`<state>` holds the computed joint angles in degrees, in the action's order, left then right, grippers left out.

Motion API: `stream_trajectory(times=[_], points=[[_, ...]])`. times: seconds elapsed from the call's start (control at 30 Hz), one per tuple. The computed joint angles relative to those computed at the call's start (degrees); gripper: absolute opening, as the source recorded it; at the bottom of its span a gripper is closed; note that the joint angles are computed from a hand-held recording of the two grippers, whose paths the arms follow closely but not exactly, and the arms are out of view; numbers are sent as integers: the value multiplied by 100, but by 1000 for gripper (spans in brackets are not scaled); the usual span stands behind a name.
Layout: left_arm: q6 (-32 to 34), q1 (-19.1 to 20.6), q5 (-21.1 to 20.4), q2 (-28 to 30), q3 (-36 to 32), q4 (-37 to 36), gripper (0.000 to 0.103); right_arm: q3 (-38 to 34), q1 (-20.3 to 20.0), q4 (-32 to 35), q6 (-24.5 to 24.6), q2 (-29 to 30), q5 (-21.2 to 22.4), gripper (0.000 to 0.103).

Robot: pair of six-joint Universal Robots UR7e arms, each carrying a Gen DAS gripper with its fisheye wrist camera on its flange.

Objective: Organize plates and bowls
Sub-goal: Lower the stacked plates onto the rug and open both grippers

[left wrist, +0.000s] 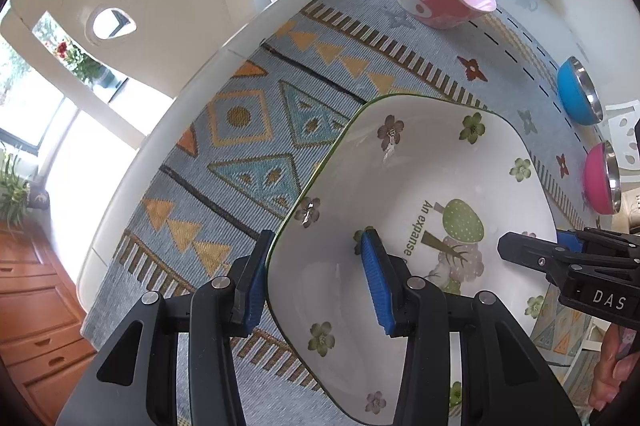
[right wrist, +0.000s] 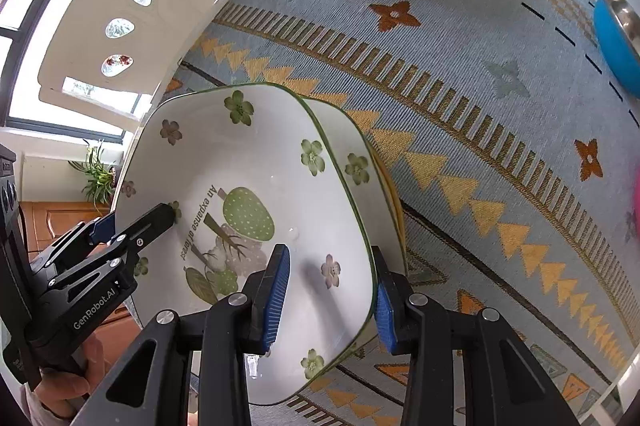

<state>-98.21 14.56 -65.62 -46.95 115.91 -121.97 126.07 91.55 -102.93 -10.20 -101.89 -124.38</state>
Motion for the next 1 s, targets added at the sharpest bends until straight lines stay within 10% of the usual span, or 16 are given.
stream_trajectory(times=[1.0], points=[[368,28,93,272,-483,457,41,-420,-56,649,250,-34,24,38]])
